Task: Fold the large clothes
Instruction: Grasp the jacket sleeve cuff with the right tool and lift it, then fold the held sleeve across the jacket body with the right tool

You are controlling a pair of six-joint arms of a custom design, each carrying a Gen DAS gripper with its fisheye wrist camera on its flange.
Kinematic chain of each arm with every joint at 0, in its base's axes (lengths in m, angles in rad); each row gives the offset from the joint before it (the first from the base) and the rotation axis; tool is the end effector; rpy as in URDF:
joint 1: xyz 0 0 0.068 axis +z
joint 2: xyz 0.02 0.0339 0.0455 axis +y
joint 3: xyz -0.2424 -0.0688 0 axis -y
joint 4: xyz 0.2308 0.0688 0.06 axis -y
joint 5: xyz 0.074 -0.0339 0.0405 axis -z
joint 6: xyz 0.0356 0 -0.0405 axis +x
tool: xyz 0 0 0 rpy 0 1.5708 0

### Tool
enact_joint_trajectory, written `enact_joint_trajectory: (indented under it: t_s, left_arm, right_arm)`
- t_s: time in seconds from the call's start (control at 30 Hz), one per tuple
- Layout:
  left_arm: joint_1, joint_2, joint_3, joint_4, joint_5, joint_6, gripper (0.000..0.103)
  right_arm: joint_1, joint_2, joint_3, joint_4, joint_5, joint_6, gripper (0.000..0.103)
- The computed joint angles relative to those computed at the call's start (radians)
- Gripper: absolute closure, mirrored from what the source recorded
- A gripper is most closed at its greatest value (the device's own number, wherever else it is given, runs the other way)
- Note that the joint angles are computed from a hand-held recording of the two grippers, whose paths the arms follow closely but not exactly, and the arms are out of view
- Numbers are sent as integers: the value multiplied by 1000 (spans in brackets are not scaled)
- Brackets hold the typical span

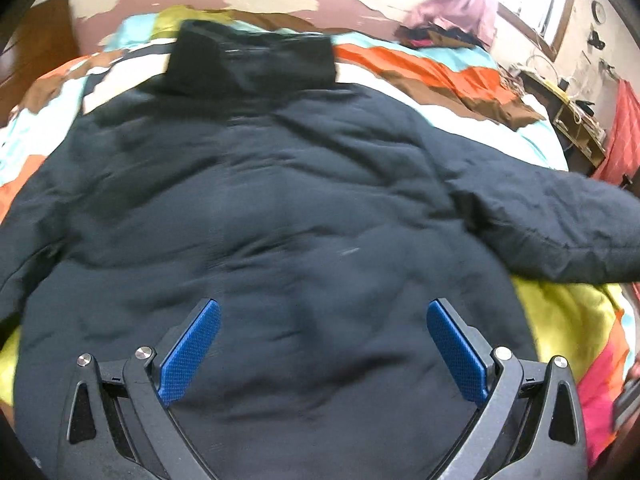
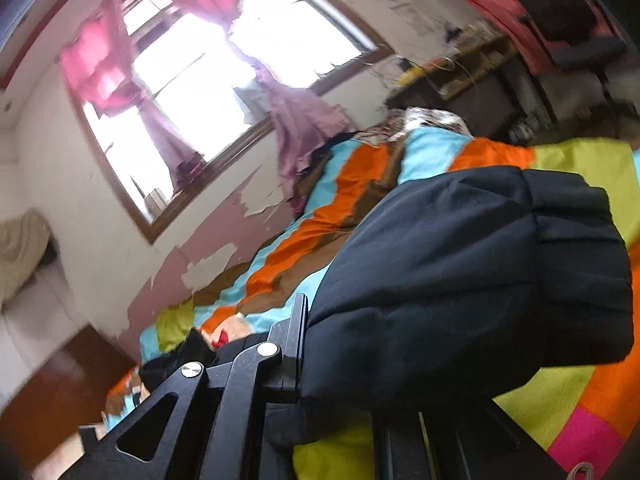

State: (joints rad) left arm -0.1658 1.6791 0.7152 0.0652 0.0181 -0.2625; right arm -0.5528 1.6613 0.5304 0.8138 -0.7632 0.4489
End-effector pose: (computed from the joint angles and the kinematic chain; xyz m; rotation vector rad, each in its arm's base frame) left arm 0.2912 -0.0494 0.1134 -0.1121 2.4782 -0.2061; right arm 0.2591 -0.1309 0.1405 0.3991 1.8018 0.6435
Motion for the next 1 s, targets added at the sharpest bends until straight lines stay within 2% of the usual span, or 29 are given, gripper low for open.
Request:
enact_joint_trajectory:
  t_s: [0.1,0.23,0.33,0.4,0.47,0.57,0.63,0.67,0.73,0.8,0.93,1.0]
  left_arm:
    - [96,-94,-118,29,46,28,2]
    - [282,-200,-194,-40,155,91,2]
    - [437,-287,-231,-98,225,164,2]
    - [535,-337,-263,-105,236,223,2]
    - [622,-350,-282,-104,274,283,2]
    - [782,-340,-304,-73,412,344,2]
    - [908,-265,-285,-48,523,350,2]
    - [950,-200,-225,-99,549,353,2]
    - [1012,-117,-141,-165,584,367,2]
    - [1067,-70,-103,-165,630,360,2]
    - [1146,63,5,-243,752,350,2]
    - [1176,144,77,-308,836,360,2]
  right_arm:
    - [101,-183,-35,-125,72,-99,93]
    - [337,-388,-33,-284,251,-210,93]
    - [552,-426,18,-355,393,-248,93]
    - [728,-395,77,-391,515,-269,92]
    - [877,-332,144,-415,619,-280,92]
    - [1082,-168,264,-422,752,-293,92]
    - [1180,-34,369,-450,808,-282,92]
    - [1219,44,437,-473,830,-276,92]
    - [1272,189,564,-516,858,-269,92]
    - [1314,339,711,-586,879,-262,92]
    - [1354,634,1055,-817,901,-215,89]
    - [1352,753,1212,-950,868,-194,89]
